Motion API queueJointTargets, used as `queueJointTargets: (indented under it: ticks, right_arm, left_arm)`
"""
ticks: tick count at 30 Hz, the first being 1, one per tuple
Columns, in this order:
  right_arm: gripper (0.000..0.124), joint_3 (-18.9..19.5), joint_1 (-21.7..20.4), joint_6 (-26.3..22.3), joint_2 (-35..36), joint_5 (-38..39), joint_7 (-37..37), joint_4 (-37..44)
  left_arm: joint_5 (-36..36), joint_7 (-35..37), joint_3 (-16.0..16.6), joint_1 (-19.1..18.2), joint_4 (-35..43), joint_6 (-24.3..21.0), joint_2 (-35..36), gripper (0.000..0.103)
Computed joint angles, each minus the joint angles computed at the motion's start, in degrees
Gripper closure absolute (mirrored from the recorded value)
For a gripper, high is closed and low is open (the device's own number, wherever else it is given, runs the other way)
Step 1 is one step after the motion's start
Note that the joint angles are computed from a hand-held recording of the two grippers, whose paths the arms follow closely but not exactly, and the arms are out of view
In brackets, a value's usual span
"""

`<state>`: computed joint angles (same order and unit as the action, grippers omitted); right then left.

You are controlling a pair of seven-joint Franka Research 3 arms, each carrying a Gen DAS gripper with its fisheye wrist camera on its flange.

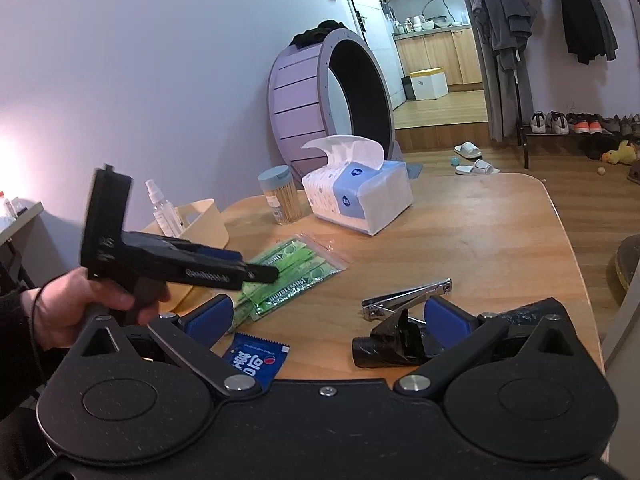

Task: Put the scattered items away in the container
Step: 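Close the left gripper on the green gum bag, then carry the gum bag with the left gripper and release it into the basket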

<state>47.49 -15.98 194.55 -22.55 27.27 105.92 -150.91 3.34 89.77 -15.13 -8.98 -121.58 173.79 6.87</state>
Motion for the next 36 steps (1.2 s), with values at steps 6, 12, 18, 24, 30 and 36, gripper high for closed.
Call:
queueJointTargets:
  ticks: [6, 12, 18, 24, 30, 36]
  right_arm:
    - [0.021, -0.72, 0.48, -0.9, -0.22, -0.61, -0.1, 0.04]
    - [0.021, -2.66, 2.04, -1.36, 0.44, -2.58, -0.1, 0.32]
    - [0.021, -2.04, 1.19, -1.8, 0.56, -3.3, 0.69, 0.62]
    - [0.021, -2.01, 0.61, -2.61, 0.71, -4.87, 2.05, 0.98]
    - [0.021, -7.48, 4.52, -3.31, 4.16, -7.49, 2.92, 3.22]
    - [0.021, -6.55, 2.63, -2.79, 6.29, -7.31, 1.6, 5.52]
  left_arm:
    - [1.45, -2.31, 0.29, 0.18, 1.22, -0.52, 1.51, 0.025]
    - [-3.04, 1.01, -2.01, 2.31, 2.64, -1.87, 2.95, 0.011]
    - [-6.84, 5.6, -4.64, 4.39, 1.08, 1.89, 3.18, 0.012]
    - [-18.05, 18.32, -13.82, 11.81, -0.11, 3.37, 2.81, 0.034]
    - [-27.91, 26.91, -15.31, 12.2, 0.07, 2.25, 2.05, 0.067]
    - [-41.71, 39.07, -18.55, 13.84, -0.34, 5.0, 1.67, 0.088]
